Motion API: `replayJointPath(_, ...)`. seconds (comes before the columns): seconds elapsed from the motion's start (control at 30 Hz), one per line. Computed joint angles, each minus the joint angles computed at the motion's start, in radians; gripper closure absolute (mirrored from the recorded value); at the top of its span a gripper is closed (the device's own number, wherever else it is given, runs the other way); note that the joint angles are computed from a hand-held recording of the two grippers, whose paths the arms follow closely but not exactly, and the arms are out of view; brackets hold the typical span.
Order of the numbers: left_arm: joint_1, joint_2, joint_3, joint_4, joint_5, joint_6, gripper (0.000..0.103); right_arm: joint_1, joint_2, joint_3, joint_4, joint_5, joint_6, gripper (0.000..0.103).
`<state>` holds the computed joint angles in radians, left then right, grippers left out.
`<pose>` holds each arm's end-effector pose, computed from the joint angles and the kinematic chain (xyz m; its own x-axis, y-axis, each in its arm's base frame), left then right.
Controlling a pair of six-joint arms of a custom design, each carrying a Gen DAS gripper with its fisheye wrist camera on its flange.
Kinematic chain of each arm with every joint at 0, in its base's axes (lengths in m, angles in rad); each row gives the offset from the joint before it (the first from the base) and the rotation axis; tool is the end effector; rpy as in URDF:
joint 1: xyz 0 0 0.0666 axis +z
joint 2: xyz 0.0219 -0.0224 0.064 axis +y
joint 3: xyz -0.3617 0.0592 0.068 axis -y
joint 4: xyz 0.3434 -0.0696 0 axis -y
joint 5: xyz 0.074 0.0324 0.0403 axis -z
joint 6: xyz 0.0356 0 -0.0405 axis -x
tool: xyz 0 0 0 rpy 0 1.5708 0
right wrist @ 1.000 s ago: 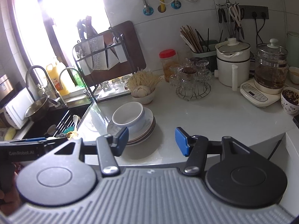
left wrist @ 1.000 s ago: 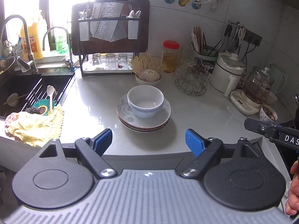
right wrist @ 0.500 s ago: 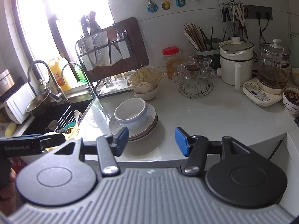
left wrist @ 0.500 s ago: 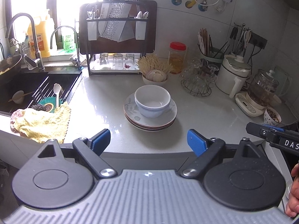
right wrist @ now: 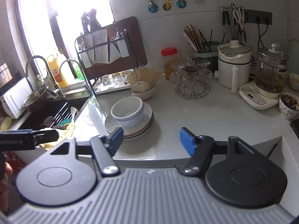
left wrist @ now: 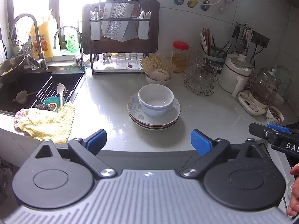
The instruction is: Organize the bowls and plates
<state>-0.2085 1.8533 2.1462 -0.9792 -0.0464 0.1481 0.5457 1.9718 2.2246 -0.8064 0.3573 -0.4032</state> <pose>0.5887 -0.1233 0.4886 -0.6385 -0.0156 -0.7695 0.0783 0.9933 -0.0851 0.5617 0.3261 0.4663 -0.5044 0.1238 -0.8546 -0.0370 0.9857 0.1646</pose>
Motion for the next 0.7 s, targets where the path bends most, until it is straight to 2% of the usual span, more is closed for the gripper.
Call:
replayJointPath(0.17, -0.003, -0.017, -0.031, 0.015, -0.012, 0.000, 0.003, 0.003, 0.012, 0.021, -0.014, 0.003, 0.014, 0.033)
replayJointPath(0.27, -0.004, -0.021, -0.032, 0.011, -0.027, 0.011, 0.003, 0.006, 0.012, 0.023, 0.000, 0.013, 0.023, 0.021)
replayJointPath(0.3, -0.004, -0.023, -0.033, 0.012, -0.031, 0.014, 0.003, 0.009, 0.010, 0.021, 0.007, 0.019, 0.028, 0.020)
replayJointPath(0.57, -0.002, -0.033, -0.039, 0.014, -0.050, 0.037, 0.003, 0.013, 0.013, 0.031, 0.010, 0.020, 0.047, 0.019)
replayJointPath(0.63, -0.002, -0.039, -0.046, 0.018, -0.054, 0.037, 0.003, 0.016, 0.016, 0.035, 0.009, 0.028, 0.045, 0.009)
replayJointPath(0.67, -0.001, -0.039, -0.044, 0.014, -0.053, 0.038, 0.003, 0.017, 0.014, 0.029, 0.017, 0.035, 0.044, 0.000)
replayJointPath(0.7, -0.001, -0.040, -0.044, 0.010, -0.046, 0.042, 0.003, 0.016, 0.015, 0.030, 0.015, 0.037, 0.039, 0.000)
